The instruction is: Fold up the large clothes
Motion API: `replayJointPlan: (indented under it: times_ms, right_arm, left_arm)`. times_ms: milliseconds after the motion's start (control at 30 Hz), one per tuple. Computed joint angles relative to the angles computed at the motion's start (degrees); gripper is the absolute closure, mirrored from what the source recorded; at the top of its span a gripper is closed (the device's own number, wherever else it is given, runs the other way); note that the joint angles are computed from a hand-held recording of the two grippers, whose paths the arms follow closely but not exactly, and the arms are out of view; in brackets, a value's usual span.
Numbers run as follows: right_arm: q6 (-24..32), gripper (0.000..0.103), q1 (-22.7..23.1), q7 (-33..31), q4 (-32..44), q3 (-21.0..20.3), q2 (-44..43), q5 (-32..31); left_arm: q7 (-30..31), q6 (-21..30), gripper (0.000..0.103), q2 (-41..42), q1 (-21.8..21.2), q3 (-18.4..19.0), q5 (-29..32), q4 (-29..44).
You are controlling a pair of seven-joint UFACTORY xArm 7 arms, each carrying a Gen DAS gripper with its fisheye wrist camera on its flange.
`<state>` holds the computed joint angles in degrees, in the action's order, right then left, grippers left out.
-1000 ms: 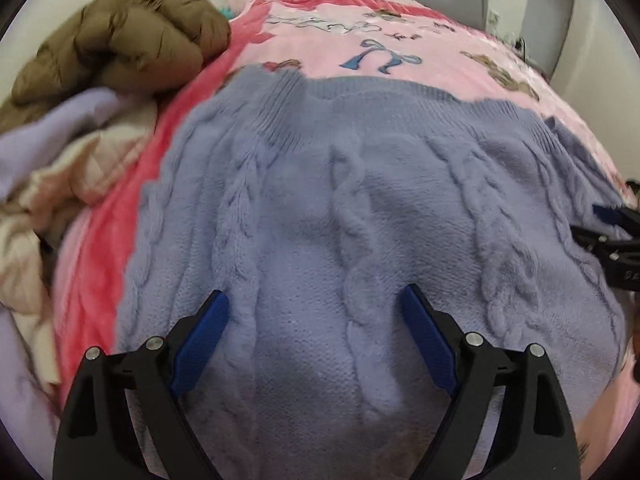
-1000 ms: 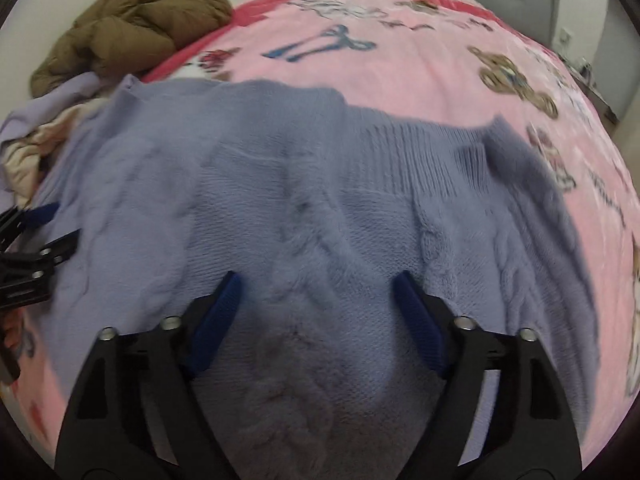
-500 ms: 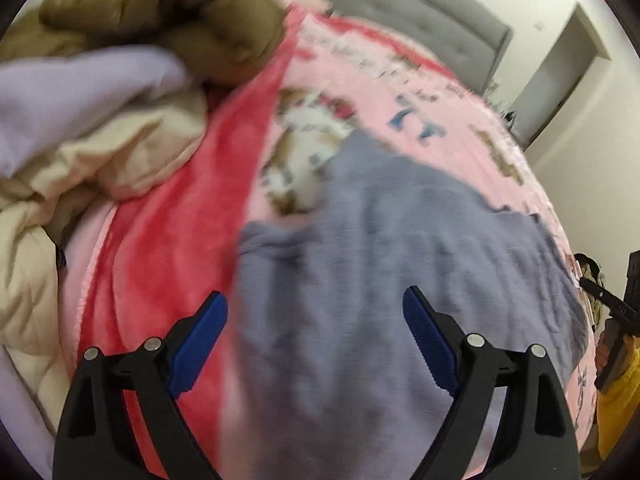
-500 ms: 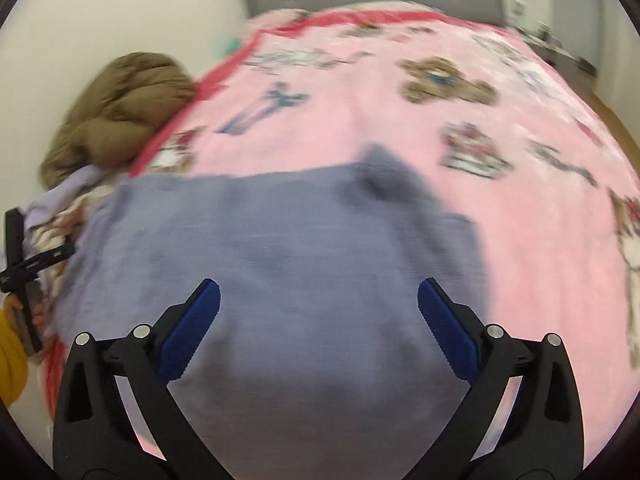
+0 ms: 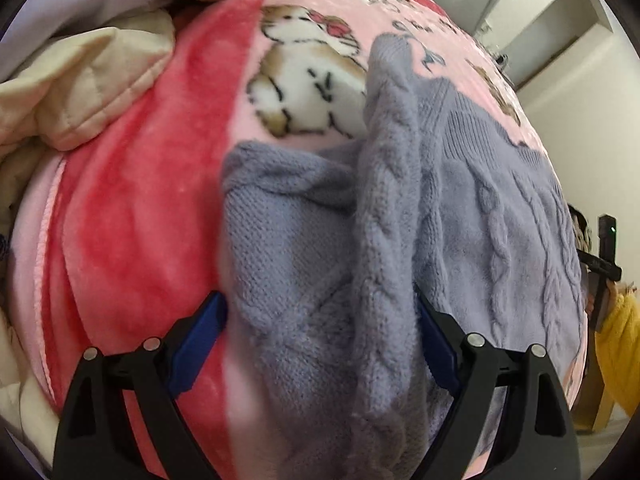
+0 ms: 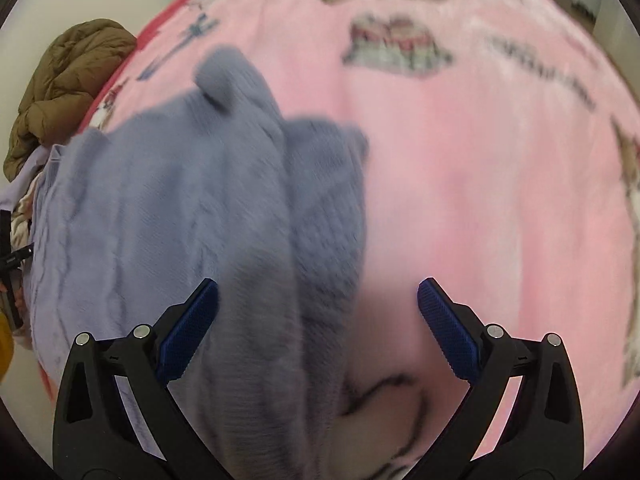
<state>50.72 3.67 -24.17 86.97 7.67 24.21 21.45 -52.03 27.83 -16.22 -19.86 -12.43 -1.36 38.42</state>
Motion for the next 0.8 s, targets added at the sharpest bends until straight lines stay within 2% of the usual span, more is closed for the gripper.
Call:
replayJointPlan:
  times_ms: [67,167,300,367,400,500,600,667,700,767,800]
  right_arm:
    - [0.1,0.008,-1.4,-1.8,-0.9,1.0,-0.3,3.4]
    - [3.6,0.008,-2.8,-4.5,0.0,2.1,-0.3,7.7]
    - [12.3,0.008,-3.3,-7.4,3.9,2.8,1.3,10.7]
    - [14.5,0.008,-2.1,-6.7,6.0,2.0,2.5,8.8]
    - [15.3,0.008,-1.6,-6.4,6.8,1.7,3.1,8.0]
    - [18.3,0.007,0.3,-3.6,9.8,0.8,5.4,4.1]
    - [16.6,0.007,2.7,-2.1,9.6,0.2,5.3,-0.2]
    - [13.3,0.007,4.2,-0.2,7.0,-0.3,3.9,-2.6]
    - [11.8,0.007,4.9,0.8,5.8,-0.5,3.2,-3.9]
    - [10.8,0.007,5.9,2.5,4.9,-0.6,2.5,-6.2]
    - [11.7,0.007,5.9,3.3,5.7,-0.5,2.9,-6.2]
  left_arm:
    - [3.1,0.4,0.015,0.5,-1.3,1.5,-2.9,0.5]
    - [8.3,1.2,0.015,0.5,-2.5,3.4,-7.5,0.6]
    - [11.9,3.1,0.015,1.0,-2.2,3.6,-9.3,1.6]
    - [14.0,3.9,0.011,0.8,-2.1,4.2,-10.9,1.3]
    - [14.3,4.0,0.005,1.3,-1.8,4.3,-11.4,1.4]
    - [14.8,3.6,0.005,1.3,-1.4,4.0,-12.5,0.7]
    - [11.6,6.3,0.005,3.3,-0.4,2.5,-10.2,3.8]
    - [11.4,7.1,0.005,5.0,-0.8,1.7,-9.1,6.1]
    - [10.8,8.7,0.005,6.2,-0.8,0.9,-6.7,8.0]
    - [9.3,11.0,0.009,7.1,-1.0,0.3,-4.2,10.3]
    - [8.2,11.9,0.014,7.2,-1.0,0.1,-3.6,11.0]
